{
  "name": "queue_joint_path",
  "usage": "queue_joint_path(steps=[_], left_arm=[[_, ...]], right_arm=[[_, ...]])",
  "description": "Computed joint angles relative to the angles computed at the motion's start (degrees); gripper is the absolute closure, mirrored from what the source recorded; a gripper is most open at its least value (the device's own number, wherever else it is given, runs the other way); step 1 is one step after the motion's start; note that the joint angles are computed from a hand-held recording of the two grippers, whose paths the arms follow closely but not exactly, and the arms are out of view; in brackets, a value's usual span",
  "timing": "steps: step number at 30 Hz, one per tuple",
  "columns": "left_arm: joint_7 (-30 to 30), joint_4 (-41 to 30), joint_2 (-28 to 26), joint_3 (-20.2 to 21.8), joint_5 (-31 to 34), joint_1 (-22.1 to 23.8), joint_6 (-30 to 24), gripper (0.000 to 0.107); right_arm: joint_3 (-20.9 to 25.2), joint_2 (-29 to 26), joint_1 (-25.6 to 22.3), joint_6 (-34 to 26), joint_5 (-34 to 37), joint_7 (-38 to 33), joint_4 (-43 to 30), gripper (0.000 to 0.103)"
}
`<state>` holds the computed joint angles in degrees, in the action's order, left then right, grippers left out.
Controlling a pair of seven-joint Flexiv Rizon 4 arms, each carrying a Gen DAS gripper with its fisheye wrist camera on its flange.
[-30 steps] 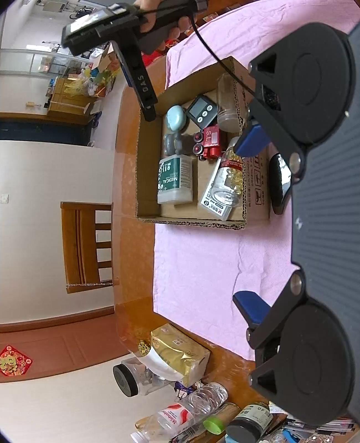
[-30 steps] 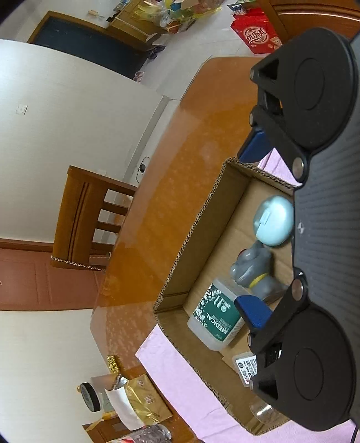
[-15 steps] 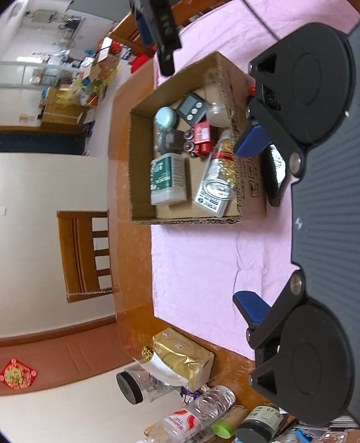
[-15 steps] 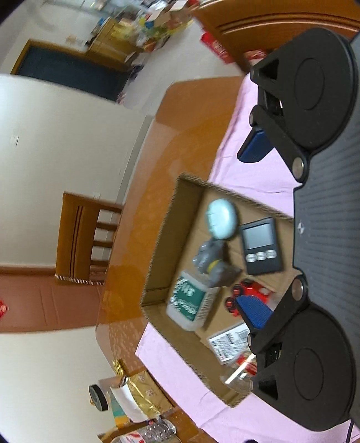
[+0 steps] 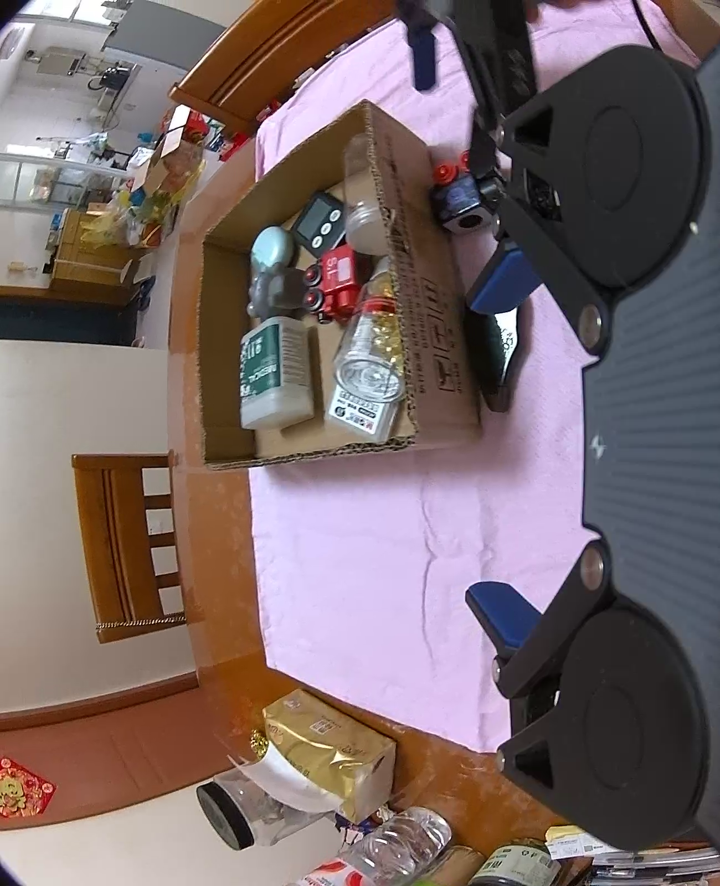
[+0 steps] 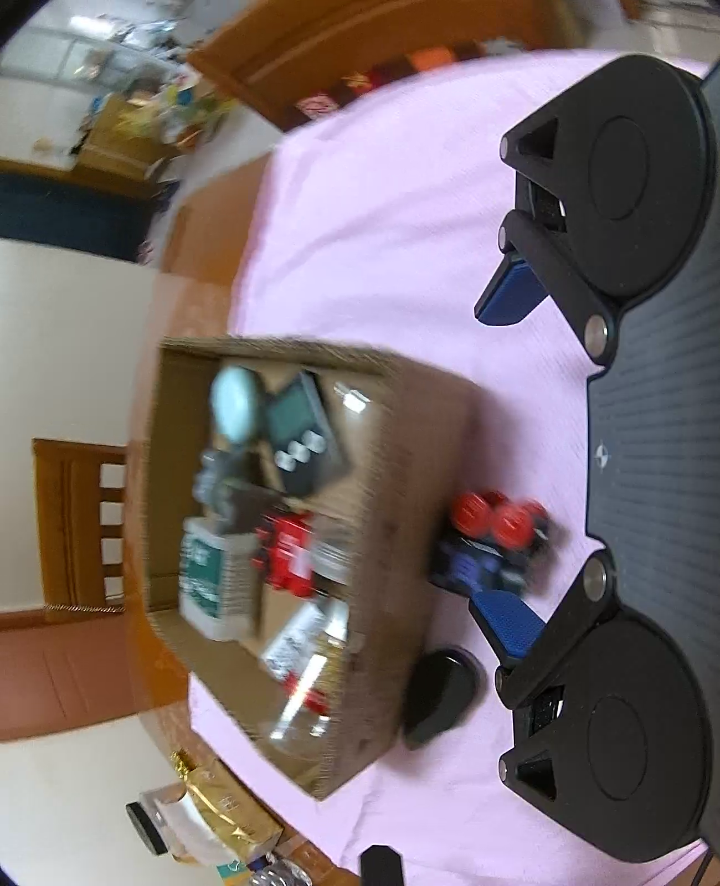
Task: Organize rigid objects
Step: 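Move the left tool to the black oval mirror while the right tool approaches the blue B toy car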
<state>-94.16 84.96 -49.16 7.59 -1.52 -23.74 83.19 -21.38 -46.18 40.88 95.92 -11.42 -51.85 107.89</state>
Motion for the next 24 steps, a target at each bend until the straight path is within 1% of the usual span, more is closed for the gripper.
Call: queue_joint_path(steps=[1, 2, 4, 5, 7, 9, 13, 16, 19, 22, 24], left_arm=[[0.5, 0.2, 0.0, -0.7, 0.0, 0.6, 0.1, 0.005], [1.0, 0.5, 0.1, -1.4, 0.0, 1.0, 0.3, 0.005], [1.8, 1.3, 0.2, -2.2, -0.2, 1.7, 0.7, 0.005], [2.2, 1.6, 0.3, -2.6, -0.4, 2.0, 0.8, 0.005], [3.0, 2.2, 0.4, -3.4, -0.8, 2.7, 0.9, 0.005], [3.8, 2.9, 0.6, -4.0, -1.1, 3.2, 1.2, 0.005], [5.1, 3.4, 0.4, -4.4, -1.8, 3.6, 1.2, 0.005], [5.6, 3.4, 0.2, -4.0, -2.0, 3.3, 1.1, 0.005], [6.5, 3.2, -0.1, -4.6, -2.3, 3.6, 0.8, 0.005], [7.0, 2.3, -0.8, -4.6, -2.6, 3.4, 0.1, 0.005], [7.3, 1.6, -1.6, -4.9, -2.8, 3.4, 0.1, 0.005]], right_arm=[[-0.4, -1.0, 0.9, 0.2, 0.6, 0.9, -0.3, 0.000], [-1.8, -2.1, 2.6, -0.2, 1.3, 2.1, -0.7, 0.000], [-1.1, -3.1, 2.6, -1.8, 1.1, 3.3, -2.3, 0.000], [-1.4, -3.8, 3.0, -2.1, 0.8, 3.9, -2.9, 0.000], [-3.4, -5.3, 4.9, -2.9, 0.3, 5.5, -4.1, 0.000], [-4.5, -6.6, 5.9, -4.3, -0.6, 7.1, -5.6, 0.000], [-5.6, -8.0, 6.2, -6.4, -3.0, 9.9, -7.9, 0.000], [-7.7, -8.9, 7.4, -5.5, -4.5, 11.3, -7.6, 0.000], [-8.4, -8.5, 7.3, -5.4, -4.9, 11.8, -6.5, 0.000], [-7.1, -7.7, 5.7, -5.3, -4.4, 12.7, -5.6, 0.000], [-7.2, -7.3, 5.4, -4.9, -3.9, 13.5, -4.4, 0.000]])
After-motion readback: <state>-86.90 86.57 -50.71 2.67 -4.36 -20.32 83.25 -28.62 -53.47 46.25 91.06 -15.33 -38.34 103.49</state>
